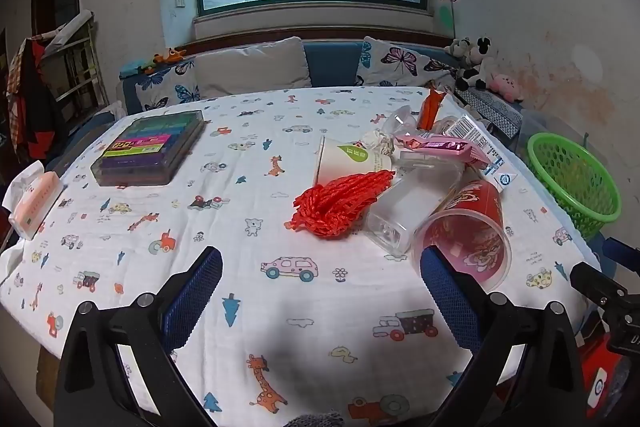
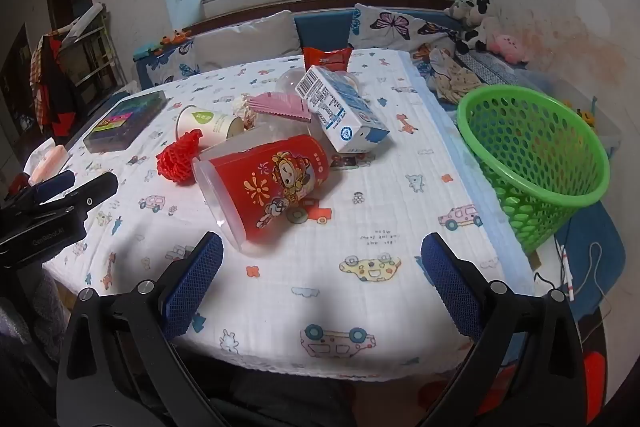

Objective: Collect trash
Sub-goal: 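Move both tools toward the pile of trash on the bed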

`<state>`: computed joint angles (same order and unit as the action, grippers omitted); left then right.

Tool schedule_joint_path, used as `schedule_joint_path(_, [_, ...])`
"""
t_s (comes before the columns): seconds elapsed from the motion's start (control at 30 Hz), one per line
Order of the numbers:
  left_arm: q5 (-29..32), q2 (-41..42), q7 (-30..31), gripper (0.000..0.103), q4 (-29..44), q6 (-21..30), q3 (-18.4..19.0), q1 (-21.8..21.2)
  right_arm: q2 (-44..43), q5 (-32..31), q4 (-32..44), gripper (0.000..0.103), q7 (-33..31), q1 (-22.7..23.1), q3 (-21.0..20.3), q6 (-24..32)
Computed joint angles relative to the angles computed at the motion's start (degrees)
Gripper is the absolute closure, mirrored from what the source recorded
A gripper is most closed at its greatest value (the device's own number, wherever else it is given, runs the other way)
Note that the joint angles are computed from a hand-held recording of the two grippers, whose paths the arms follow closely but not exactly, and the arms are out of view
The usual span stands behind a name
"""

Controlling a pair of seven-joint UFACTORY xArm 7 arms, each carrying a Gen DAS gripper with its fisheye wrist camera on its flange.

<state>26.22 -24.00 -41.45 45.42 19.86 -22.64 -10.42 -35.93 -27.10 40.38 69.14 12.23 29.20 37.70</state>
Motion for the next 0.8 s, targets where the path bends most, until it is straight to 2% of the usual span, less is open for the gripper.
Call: schedule_joint_path(0.8, [-0.1,0.0,0.4,0.007,0.0,0.5,0.3,-0.5,0.2,0.1,-0.1,0.004,-0.4,0.0,-0.5,-0.1])
